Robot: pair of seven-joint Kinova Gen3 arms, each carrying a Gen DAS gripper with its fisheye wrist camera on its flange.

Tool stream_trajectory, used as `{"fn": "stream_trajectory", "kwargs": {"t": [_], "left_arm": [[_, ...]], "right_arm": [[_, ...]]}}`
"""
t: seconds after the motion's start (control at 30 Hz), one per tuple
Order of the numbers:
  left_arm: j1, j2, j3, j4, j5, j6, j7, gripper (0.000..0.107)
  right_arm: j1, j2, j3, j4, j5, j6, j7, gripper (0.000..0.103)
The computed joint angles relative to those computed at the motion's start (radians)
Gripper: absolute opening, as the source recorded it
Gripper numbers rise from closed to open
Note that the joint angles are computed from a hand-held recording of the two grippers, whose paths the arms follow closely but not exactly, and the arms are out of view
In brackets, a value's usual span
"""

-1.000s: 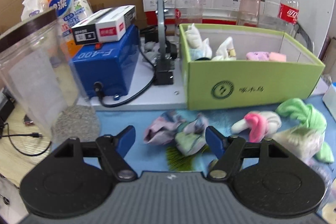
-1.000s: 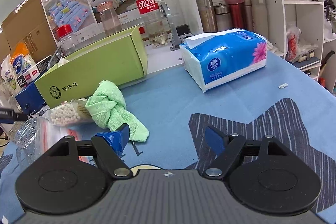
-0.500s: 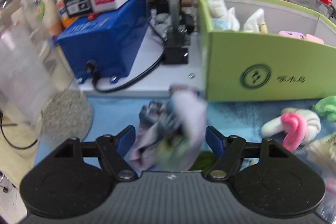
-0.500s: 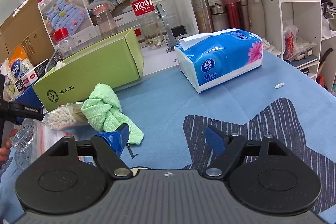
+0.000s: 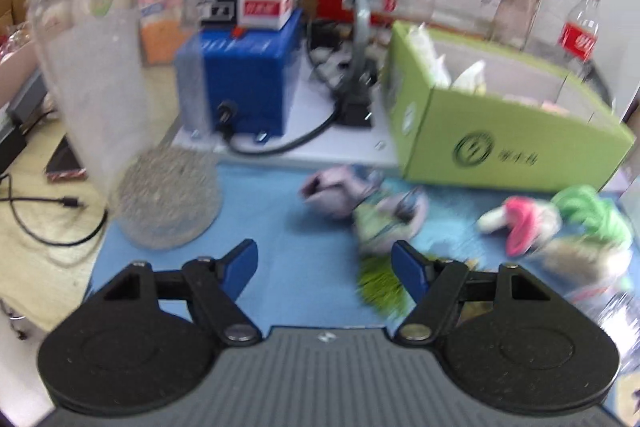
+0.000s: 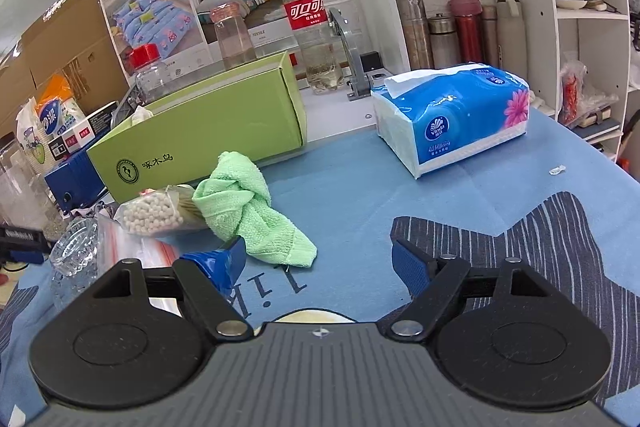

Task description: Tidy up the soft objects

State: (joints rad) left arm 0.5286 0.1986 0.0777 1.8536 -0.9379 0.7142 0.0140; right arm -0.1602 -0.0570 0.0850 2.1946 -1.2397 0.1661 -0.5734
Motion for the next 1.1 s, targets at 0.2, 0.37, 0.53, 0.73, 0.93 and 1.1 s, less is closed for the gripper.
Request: {"fn": "stream_trajectory", "kwargs": {"t": [0.2, 0.37, 0.53, 0.73, 0.93, 1.1], "left_arm": [[-0.040, 0.132, -0.024, -0.184, 0.133, -0.007, -0.118, 0.076], [-0.037, 0.234, -0.065, -0.287, 0.217, 0.046, -0.181, 0.076], [0.013, 0.212, -0.122, -0.249, 0.226, 0.051, -0.211, 0.076], [0.056, 0.173, -0.150, -0.149, 0.121, 0.027, -0.138, 0.076], [0.057, 0.180, -0.139, -0.140, 0.064, 0.025, -0.097, 0.078], [0.039, 0.194, -0.130, -0.149, 0.074, 0.027, -0.105, 0.102]], "right_arm": [[-0.003, -0.004, -0.003, -0.001, 0.059, -0.007, -0.053, 0.067], [0.007, 0.011, 0.013, -0.008, 0.049, 0.001, -0.049, 0.067], [0.043, 0.031, -0.006, -0.015, 0.029, 0.012, -0.034, 0.067], [0.080, 0.049, -0.049, -0.042, 0.097, 0.035, -0.073, 0.067], [0.035, 0.084, -0.016, -0.151, 0.341, 0.102, -0.132, 0.067], [-0.103, 0.188, 0.127, -0.309, 0.533, 0.289, -0.114, 0.067]]}}
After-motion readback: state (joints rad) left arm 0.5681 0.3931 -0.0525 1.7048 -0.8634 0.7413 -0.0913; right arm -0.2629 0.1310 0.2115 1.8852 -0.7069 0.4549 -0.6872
